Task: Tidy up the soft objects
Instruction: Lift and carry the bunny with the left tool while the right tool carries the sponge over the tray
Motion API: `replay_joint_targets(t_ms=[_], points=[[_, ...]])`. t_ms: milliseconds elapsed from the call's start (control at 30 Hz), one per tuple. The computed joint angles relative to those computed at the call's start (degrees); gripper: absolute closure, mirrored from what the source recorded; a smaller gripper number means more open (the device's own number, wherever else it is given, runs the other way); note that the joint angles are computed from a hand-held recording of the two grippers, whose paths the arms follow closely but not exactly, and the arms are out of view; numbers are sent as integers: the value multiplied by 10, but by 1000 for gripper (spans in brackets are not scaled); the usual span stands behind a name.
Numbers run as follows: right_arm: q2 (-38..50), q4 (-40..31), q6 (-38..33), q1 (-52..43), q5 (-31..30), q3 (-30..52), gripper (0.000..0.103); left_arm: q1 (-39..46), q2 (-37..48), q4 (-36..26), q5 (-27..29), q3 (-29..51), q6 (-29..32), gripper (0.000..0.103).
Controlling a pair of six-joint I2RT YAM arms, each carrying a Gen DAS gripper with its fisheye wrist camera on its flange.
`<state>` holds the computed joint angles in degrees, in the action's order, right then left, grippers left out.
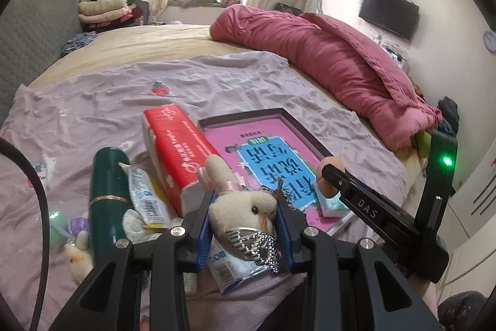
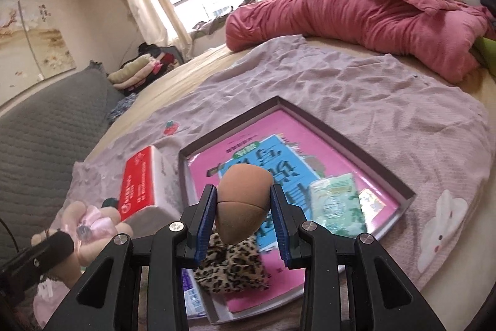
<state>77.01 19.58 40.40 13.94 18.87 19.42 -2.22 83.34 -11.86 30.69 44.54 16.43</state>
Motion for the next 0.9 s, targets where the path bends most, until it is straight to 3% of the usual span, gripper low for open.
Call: replay_joint_targets(t_ms=[200,667,900], points=[[-18,-32,3,-22,14,-4,67,-45,24,11,-20,0,-11,67],[-39,-15,18,-72,-23,-34,67,-157,104,75,-84,0,-31,67],[-31,-4,18,-81,-37,-36,67,-176,166,86,-84,34,-53,67]])
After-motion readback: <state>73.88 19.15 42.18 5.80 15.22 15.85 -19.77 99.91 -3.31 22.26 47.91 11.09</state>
